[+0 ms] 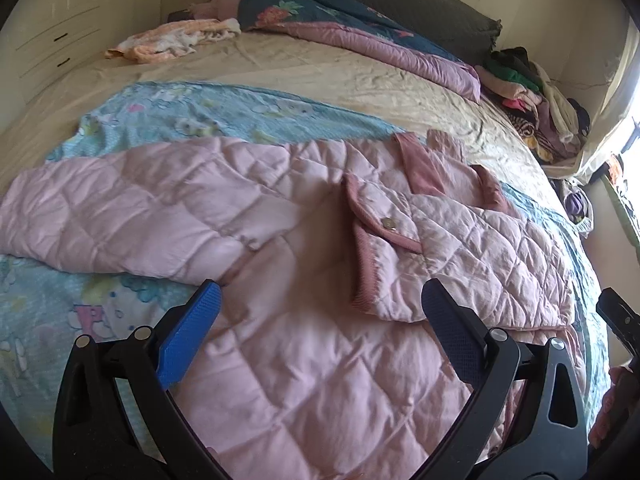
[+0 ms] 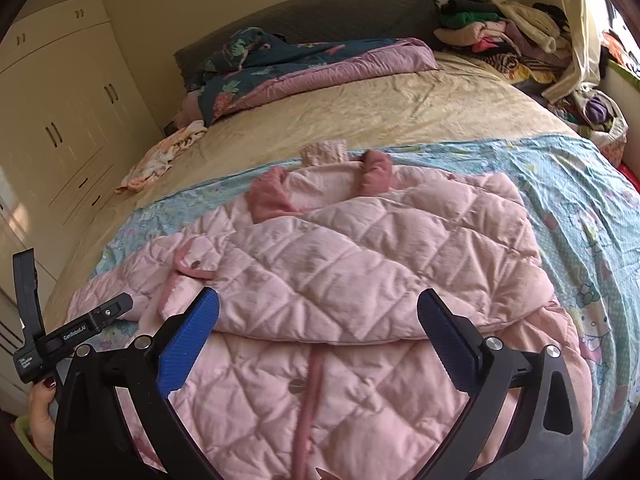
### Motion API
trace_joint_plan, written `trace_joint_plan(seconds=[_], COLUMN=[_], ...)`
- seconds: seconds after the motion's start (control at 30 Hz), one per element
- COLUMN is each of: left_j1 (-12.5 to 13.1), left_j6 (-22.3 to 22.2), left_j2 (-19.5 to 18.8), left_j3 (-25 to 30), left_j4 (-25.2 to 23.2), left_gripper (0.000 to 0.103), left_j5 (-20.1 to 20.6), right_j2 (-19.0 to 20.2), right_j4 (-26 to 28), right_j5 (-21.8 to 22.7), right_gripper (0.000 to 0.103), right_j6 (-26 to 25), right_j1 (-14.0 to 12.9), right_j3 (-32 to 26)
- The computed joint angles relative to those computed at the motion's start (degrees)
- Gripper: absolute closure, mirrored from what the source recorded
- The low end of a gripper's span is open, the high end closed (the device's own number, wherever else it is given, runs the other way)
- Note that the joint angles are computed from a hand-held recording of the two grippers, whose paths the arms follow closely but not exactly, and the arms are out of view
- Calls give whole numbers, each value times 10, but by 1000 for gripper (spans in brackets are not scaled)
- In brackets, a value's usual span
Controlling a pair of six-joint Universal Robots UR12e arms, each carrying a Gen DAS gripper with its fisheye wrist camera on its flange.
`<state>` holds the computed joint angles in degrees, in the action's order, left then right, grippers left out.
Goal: Fold large clothes
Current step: 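Move the left gripper to the cuff of the other sleeve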
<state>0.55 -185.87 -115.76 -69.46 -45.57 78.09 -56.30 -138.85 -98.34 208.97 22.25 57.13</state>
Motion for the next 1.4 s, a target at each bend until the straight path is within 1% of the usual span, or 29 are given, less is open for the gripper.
trace_joint_plan(seconds=[0.13, 0.37, 0.47, 0.6, 0.9, 1.07, 1.4], left_j1=[10, 23, 28, 33, 50, 57, 77], left_j6=[-12, -21, -19, -17, -30, -37, -62], left_j2=[6, 15, 19, 23, 28, 30, 27], left_j3=[-9, -25, -32, -40, -54, -62, -68], left_j4=[9, 26, 31, 41, 53, 63, 65], left_gripper=[9, 9, 9, 9, 9, 9, 9], left_j5=[-6, 13, 14, 27, 43, 63, 71], right_j2=[11, 33, 41, 55, 90, 113, 162], right_j4=[3, 14, 15, 26, 60, 80, 132], right_j5=[5, 4, 3, 8, 18, 23, 38], right_gripper=[4, 4, 4, 4, 4, 4, 4], right_j6=[-11, -30, -36, -48, -70, -83, -107], right_j1=[7, 21, 26, 33, 46, 53, 66], right_j3=[-20, -58, -71, -94, -156, -195, -280])
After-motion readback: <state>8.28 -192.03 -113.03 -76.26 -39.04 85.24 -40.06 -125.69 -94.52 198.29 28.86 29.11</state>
